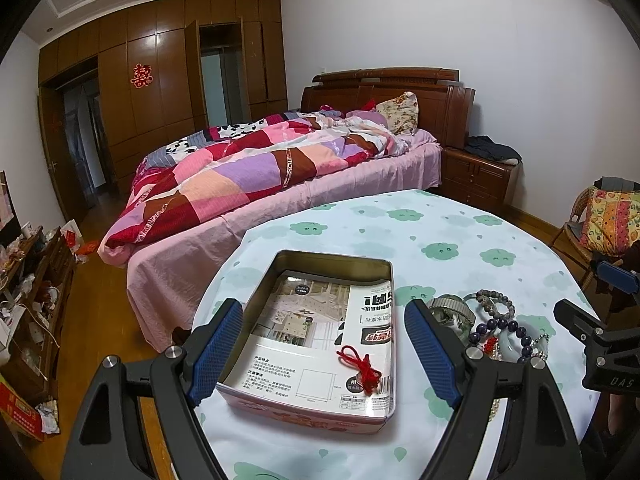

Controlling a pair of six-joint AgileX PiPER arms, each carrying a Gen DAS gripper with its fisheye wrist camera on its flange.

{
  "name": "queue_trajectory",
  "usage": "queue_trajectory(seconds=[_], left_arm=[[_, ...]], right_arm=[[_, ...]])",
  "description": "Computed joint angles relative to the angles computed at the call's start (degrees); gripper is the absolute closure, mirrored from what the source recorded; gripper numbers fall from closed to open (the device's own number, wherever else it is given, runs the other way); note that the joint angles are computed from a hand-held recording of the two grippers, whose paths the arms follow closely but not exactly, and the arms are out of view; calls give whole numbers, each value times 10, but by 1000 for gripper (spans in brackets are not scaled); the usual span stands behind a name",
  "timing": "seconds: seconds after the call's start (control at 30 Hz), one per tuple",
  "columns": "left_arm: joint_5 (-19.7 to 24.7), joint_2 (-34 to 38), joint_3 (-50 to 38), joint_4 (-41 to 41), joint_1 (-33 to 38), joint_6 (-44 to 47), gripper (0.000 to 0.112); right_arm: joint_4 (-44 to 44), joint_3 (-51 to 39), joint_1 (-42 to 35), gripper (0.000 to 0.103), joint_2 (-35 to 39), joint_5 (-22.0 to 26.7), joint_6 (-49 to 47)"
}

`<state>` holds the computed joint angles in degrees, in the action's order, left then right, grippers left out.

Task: Organize jewelry

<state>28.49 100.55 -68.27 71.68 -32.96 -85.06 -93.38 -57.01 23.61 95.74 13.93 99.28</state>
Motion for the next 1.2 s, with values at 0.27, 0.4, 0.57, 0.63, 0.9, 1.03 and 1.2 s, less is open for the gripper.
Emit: queue_trajectory(seconds=[0.27, 0.4, 0.57, 0.63, 0.9, 1.03, 1.2], left_arm=[[1, 0, 0, 1, 0, 0, 29], [0, 0, 1, 2, 0, -2, 29], [-2, -2, 4, 3, 2, -3, 29], [-1, -1, 3, 3, 1, -2, 29], [-2, -3, 4, 1, 3, 0, 29], [0, -1, 3, 1, 1, -1, 29], [-1, -1, 2, 0, 1, 2, 29]], right_arm=[[-3, 0, 2, 0, 2, 2, 3], [-3, 0, 2, 0, 2, 2, 4], [-6, 0, 3, 0, 3, 3, 8], [-5, 0, 3, 0, 4, 3, 7], [-6, -1, 4, 0, 5, 4, 8], [-4, -1, 4, 0, 6, 4, 6], [-2, -1, 4, 0, 6, 3, 3]])
